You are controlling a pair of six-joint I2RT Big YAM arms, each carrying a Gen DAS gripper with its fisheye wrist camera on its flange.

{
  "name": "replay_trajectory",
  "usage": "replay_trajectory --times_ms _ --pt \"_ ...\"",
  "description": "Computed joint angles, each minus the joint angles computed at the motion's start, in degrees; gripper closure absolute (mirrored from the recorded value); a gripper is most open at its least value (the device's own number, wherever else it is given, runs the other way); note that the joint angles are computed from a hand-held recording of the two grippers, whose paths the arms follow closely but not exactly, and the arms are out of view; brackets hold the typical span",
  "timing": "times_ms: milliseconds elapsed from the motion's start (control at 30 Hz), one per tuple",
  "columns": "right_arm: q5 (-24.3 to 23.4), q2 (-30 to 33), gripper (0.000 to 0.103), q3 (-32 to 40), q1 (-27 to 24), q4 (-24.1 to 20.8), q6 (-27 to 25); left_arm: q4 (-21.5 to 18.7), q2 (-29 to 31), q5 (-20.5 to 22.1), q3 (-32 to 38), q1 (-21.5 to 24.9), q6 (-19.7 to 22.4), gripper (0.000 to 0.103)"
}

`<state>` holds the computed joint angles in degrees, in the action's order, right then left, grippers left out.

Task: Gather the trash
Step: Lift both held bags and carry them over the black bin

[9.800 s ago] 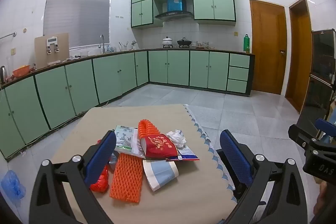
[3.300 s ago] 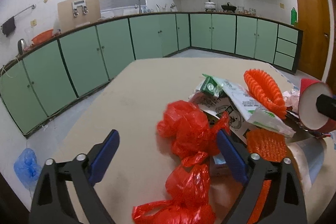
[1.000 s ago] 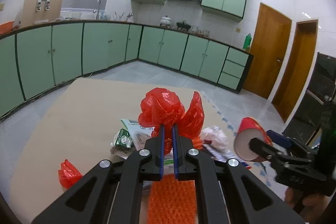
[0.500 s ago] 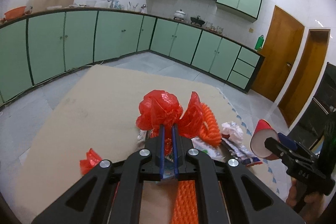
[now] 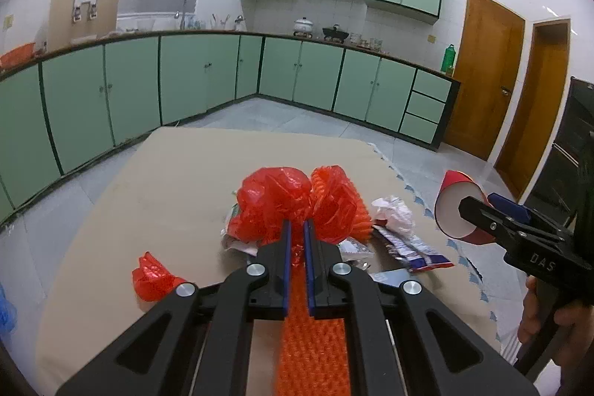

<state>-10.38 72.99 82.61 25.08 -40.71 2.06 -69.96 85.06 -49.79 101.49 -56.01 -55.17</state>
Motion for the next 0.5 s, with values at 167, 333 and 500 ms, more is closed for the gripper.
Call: replay_trajectory --times_ms 167,333,500 --pt "-0.65 -1.61 0.023 -0.85 -1.39 0.04 0.13 -1.49 1.88 -3.55 3.7 -2.17 0.16 0.097" --pt "-1.04 -2.83 0.023 -1.22 -2.94 0.39 0.11 0.6 4.57 -3.68 8.08 -3.73 4.1 0.097" --pt "-0.56 -4.39 0.023 -1.87 -5.97 0.4 0.03 3.82 8.7 1.21 12.59 -3.56 9.65 0.097"
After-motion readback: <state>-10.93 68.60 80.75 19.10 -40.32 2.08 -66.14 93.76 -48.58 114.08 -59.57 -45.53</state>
